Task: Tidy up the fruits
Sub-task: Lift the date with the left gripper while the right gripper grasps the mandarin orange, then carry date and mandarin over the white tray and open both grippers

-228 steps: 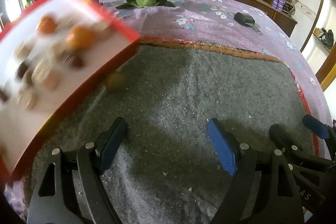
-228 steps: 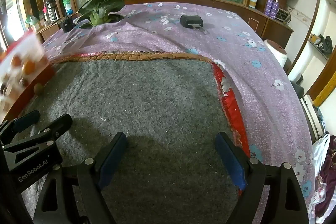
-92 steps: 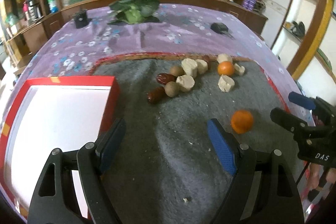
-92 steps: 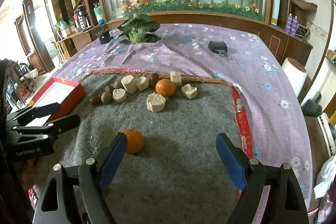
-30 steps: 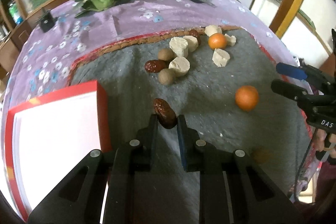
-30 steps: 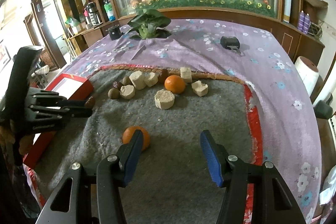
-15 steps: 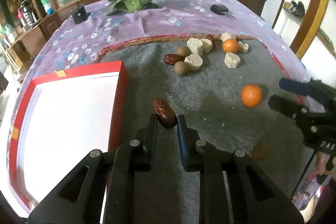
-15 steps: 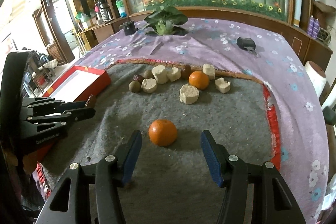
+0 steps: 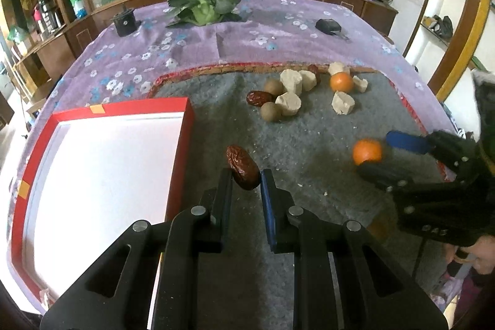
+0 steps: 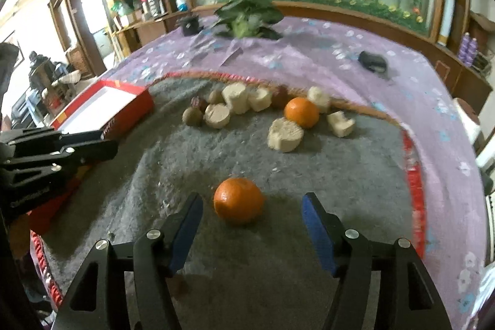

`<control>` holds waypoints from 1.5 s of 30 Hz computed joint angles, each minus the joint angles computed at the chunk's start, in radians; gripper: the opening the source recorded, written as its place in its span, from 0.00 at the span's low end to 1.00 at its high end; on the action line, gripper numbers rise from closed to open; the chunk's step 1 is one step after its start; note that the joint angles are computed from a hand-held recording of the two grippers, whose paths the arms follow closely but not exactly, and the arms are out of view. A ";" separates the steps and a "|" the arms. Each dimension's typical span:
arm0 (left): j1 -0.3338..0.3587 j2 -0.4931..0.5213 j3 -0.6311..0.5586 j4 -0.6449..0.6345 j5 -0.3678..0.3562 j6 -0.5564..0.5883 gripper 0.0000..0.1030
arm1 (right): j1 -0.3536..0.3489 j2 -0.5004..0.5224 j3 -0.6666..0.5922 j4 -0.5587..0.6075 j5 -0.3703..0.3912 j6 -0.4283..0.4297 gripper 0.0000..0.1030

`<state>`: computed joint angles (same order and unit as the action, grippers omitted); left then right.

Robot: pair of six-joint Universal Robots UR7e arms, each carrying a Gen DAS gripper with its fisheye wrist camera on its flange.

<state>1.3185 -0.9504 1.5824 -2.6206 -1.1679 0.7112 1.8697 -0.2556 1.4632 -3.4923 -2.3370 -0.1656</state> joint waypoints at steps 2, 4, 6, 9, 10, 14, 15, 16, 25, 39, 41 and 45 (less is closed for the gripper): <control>0.002 0.003 -0.004 0.004 0.005 -0.001 0.17 | -0.011 0.001 0.005 0.001 0.031 0.011 0.33; 0.003 0.006 -0.007 0.001 0.010 -0.005 0.17 | -0.009 0.004 0.005 -0.017 0.029 0.002 0.32; 0.004 0.006 -0.008 -0.003 0.006 -0.010 0.17 | -0.004 0.001 0.012 -0.037 0.035 -0.004 0.32; 0.005 0.005 -0.008 -0.013 0.007 -0.012 0.17 | 0.009 -0.002 0.015 -0.048 0.043 -0.014 0.32; 0.005 0.003 -0.008 -0.016 0.008 -0.013 0.17 | 0.014 0.000 0.010 -0.052 0.040 -0.021 0.32; 0.005 -0.004 -0.005 -0.035 0.011 -0.012 0.17 | 0.030 0.009 -0.012 -0.046 0.053 -0.027 0.32; 0.004 -0.008 -0.003 -0.041 0.011 -0.010 0.17 | 0.034 0.011 -0.016 -0.045 0.057 -0.029 0.32; 0.004 -0.012 -0.002 -0.047 0.011 -0.008 0.17 | 0.038 0.011 -0.020 -0.042 0.064 -0.031 0.32; 0.016 -0.025 -0.020 -0.078 0.025 -0.005 0.17 | 0.066 0.047 -0.100 0.023 0.104 -0.045 0.32; 0.057 0.007 -0.113 -0.069 0.066 -0.037 0.17 | 0.083 0.115 -0.267 0.196 0.155 -0.076 0.32; 0.062 0.019 -0.133 -0.061 0.074 -0.044 0.17 | 0.082 0.123 -0.290 0.216 0.161 -0.074 0.32; 0.072 0.046 -0.178 -0.048 0.095 -0.052 0.17 | 0.082 0.138 -0.334 0.246 0.190 -0.075 0.32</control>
